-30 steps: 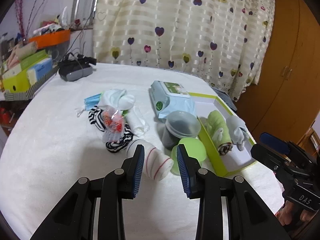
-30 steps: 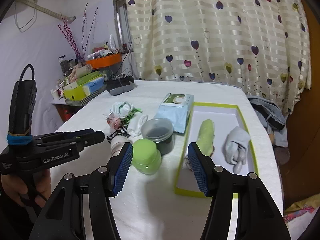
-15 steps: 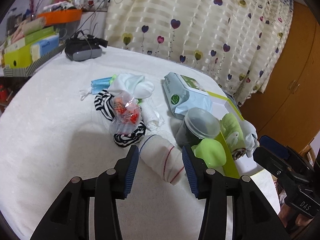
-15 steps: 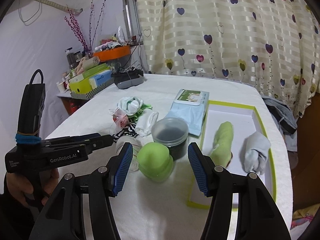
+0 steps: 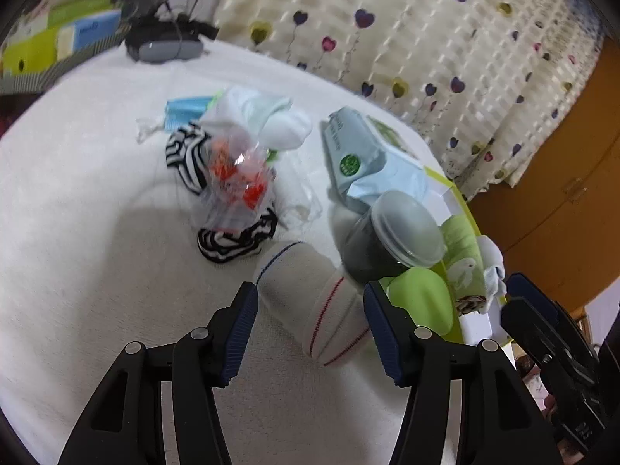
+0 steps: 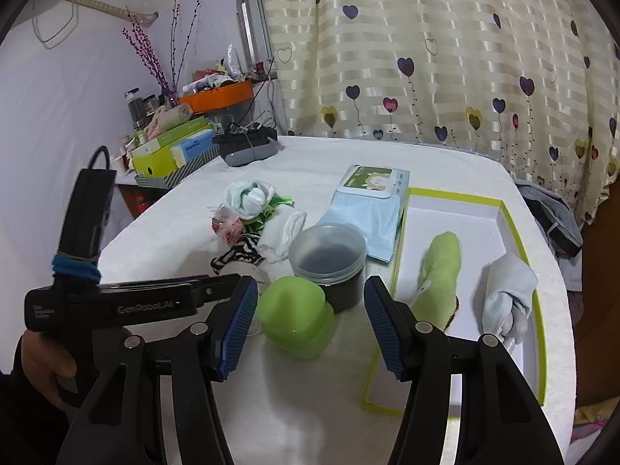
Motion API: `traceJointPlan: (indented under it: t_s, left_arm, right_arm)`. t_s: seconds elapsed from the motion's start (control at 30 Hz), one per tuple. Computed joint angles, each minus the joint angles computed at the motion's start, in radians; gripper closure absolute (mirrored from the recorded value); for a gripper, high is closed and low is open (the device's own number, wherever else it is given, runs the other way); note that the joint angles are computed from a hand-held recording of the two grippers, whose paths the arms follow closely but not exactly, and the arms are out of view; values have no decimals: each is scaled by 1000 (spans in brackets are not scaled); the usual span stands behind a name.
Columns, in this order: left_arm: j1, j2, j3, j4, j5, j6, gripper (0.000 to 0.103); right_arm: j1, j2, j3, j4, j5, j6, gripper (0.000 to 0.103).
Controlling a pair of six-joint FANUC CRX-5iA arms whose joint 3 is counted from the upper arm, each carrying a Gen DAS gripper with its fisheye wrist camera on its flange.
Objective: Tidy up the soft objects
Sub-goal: 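Grasp the white red-striped sock roll with the left tool, then lift the sock roll with the left tool while the right grasps the plastic bag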
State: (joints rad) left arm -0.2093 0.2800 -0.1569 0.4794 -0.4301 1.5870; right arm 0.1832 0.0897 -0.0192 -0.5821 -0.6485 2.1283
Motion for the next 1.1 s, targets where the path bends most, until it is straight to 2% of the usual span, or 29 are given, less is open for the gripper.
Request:
traceJointPlan:
  t_s: [0.1,0.3,0.4,0.47,0.5,0.6,0.83,1.1]
  left_arm:
    - [0,18,3,40,-7,-15,41]
    - [-1,53,2,150,-29,-80,40]
    - [-5,57,9,132,-23,-69,40]
    - [-8,52,-15,188,-1,-128,45]
    - [-11,48,-28,223,10,-172,52]
    - [-13,38,-12,133,12,-123,56]
    - [1,-13,-57,102,55,-115,58]
    - [33,-87,-105,4,100,-55,58]
  right_arm:
    - [-7,8,8,-9,-6,7,45]
    - [-12,16,16,-17,-12,12,45]
    - [-12,16,16,-17,-13,13,45]
    - [-11,17,17,-13,-12,12,45]
    - [-11,16,16,-13,-9,10,45]
    - [-8,17,17,-13,-7,8,45]
    - [19,19,26,1,3,6,45]
    - [66,35,48,3,5,10,45]
